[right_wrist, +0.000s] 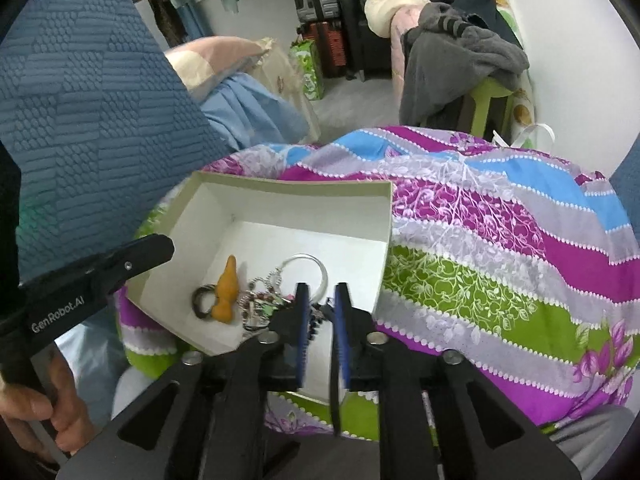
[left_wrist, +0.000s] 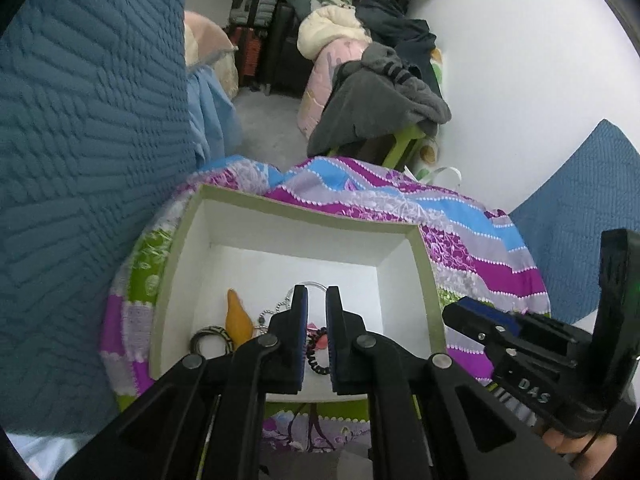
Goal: Organize jewelry
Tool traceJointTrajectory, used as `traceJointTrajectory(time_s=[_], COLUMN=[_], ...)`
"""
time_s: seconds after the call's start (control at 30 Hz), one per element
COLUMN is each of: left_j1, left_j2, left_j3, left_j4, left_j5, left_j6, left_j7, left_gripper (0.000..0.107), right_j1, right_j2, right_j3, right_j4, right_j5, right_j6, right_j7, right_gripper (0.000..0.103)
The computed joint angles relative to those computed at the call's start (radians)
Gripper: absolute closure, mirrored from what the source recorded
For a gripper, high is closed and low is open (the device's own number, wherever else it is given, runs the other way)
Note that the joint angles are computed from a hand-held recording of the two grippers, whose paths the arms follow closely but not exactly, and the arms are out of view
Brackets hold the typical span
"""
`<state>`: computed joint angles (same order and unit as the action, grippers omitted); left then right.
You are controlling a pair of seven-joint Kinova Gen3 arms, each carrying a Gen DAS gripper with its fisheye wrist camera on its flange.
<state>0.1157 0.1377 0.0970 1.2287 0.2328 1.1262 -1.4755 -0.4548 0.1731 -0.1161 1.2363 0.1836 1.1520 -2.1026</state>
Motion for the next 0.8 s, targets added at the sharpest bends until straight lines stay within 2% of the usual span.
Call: traceJointTrajectory(time_s=[0.03, 0.1, 0.17, 0.27, 0.3, 0.37, 0.4, 0.5, 0.57, 0.67, 0.8], left_j1=[0.009, 0.02, 0.024, 0.031, 0.033, 0.043, 0.048, 0.062, 0.069, 0.079, 0.103], left_j2=[-0.01, -0.029, -0.058, -0.089, -0.098, -0.111, -0.121, -0.152, -0.164, -0.183, -0.196], left_j3=[0.0, 0.0, -0.001, 0.003, 0.004, 0.011, 0.014, 0.025, 0.034, 0.046, 0.083], left_j4=[-0.011, -0.023, -0.028, -0.06, -0.079, -0.114, -0.129, -0.165, -0.195, -0.224, -0.257], left_j5=[-0.024, -0.055, -0.071, -0.097, -0.101, -0.135, -0.149, -0.187, -0.208, -0.228, -0.308], left_j6=[0.003, 0.002, -0.016, -0.007, 0.006, 0.029, 0.036, 0.043, 0.059, 0.07, 0.103], left_j7=[0.014, 0.031, 0.037, 0.044, 0.046, 0.064, 0.069, 0.088, 0.102, 0.109, 0.156], left_gripper=[0.089, 0.056, 0.046, 0.042, 0.039, 0.032, 0.028, 0.026, 0.025, 0.024, 0.022], right_j1=[-0.017, -0.031, -0.018, -0.055, -0.061, -0.074, -0.075, -0.088, -0.107, -0.106, -0.111], right_j2=[-0.008, -0.015, -0.038, -0.056, -0.069, -0.1, -0.111, -0.134, -0.152, -0.187, -0.223], right_j3=[0.012, 0.007, -0.013, -0.016, -0.019, -0.031, -0.037, -0.062, -0.078, -0.114, -0.183], right_j4=[-0.011, -0.041, -0.059, -0.1, -0.11, -0.112, -0.113, -0.136, -0.145, -0.124, -0.1], right_j5=[0.015, 0.054, 0.06, 0.136, 0.153, 0.195, 0.208, 0.261, 0.313, 0.37, 0.49], right_j6=[0.004, 0.023, 0.011, 0.037, 0.035, 0.019, 0.014, 0.024, 0.037, 0.02, 0.054], right_j7=[0.004, -0.008, 0.007, -0.012, -0.023, -0.054, -0.06, -0.089, -0.121, -0.154, -0.216], right_gripper=[0.075, 0.064, 0.061, 0.057, 0.053, 0.034, 0.032, 0.026, 0.012, 0.0, 0.0])
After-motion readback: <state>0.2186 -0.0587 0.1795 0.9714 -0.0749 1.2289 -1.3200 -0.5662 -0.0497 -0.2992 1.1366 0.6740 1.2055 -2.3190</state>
